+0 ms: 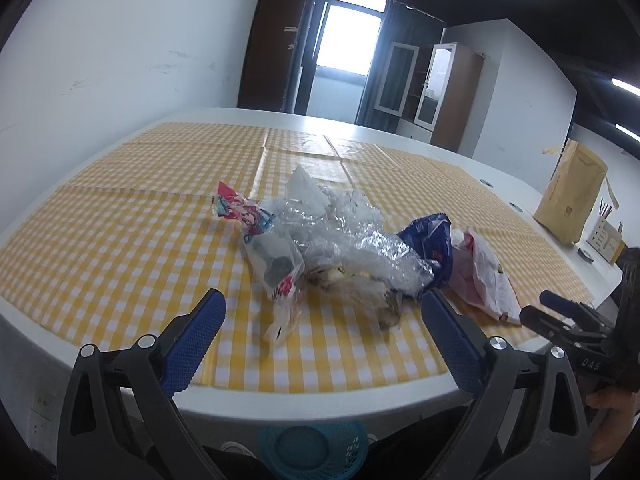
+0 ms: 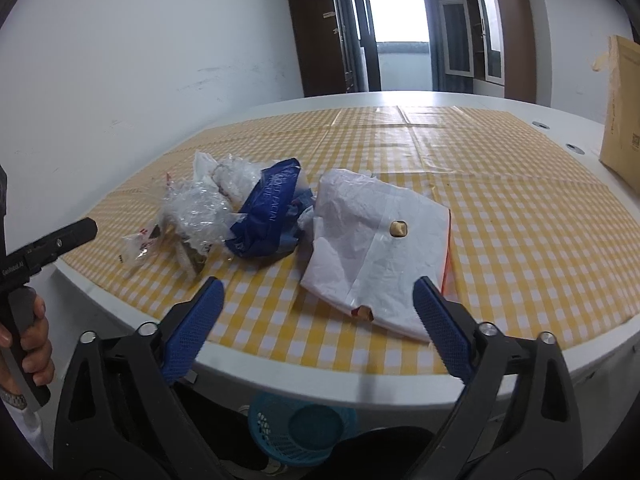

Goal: Collect trash
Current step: 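Grasp the white paper bag with the right gripper while the left gripper grasps clear plastic wrap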

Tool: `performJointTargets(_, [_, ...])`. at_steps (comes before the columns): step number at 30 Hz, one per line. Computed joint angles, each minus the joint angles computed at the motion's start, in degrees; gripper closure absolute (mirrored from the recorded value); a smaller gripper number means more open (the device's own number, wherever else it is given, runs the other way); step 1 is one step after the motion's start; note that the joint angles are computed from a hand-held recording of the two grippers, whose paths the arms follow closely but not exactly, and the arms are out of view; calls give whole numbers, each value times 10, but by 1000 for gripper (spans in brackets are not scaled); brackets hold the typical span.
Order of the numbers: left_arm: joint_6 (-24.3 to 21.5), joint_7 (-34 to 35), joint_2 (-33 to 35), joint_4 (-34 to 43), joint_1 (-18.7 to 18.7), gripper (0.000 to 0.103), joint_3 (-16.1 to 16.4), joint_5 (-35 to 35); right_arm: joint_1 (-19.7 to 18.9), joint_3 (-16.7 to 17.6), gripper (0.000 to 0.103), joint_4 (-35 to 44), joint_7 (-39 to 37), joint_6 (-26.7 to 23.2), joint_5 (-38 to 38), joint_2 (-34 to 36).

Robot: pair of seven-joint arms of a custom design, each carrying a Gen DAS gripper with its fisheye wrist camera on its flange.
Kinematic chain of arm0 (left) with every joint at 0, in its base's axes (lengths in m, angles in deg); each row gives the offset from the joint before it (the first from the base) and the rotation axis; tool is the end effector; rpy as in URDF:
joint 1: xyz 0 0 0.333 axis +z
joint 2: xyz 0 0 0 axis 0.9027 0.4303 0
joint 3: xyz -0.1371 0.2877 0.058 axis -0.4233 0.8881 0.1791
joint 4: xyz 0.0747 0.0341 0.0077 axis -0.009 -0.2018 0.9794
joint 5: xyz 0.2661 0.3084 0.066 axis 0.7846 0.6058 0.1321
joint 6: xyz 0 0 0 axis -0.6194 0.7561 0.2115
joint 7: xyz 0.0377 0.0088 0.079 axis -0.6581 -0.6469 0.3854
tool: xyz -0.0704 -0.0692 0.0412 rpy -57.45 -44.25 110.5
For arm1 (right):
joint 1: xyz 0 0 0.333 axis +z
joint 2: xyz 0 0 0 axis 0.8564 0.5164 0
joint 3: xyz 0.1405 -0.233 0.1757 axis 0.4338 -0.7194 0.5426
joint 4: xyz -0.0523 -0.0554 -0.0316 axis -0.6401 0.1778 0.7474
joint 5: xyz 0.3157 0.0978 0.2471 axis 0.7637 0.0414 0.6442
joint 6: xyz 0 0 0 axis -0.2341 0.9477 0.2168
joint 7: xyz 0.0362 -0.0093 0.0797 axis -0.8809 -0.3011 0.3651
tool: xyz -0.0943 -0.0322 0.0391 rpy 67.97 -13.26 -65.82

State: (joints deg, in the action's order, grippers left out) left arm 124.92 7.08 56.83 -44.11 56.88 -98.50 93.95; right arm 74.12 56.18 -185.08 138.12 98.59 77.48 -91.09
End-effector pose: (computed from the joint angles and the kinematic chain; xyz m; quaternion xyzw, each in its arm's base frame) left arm 0.4575 -0.2131 0.6991 -0.6195 0.6172 -0.4145 0.2520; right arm 0.4373 0.0385 0.6641 -0.6553 0.5584 -0.2705 0.4308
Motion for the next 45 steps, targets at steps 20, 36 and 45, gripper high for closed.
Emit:
performJointTargets(20, [-34, 28, 163, 145, -10, 38, 32, -75, -34, 18, 50, 77, -4, -56, -19, 102])
performJointTargets(36, [15, 27, 130, 122, -8, 77, 31, -59, -19, -1, 97, 44, -41, -25, 32, 69])
performJointTargets(45, [44, 3, 88, 98, 4, 85, 19, -34, -11, -13, 99, -2, -44, 6, 36, -8])
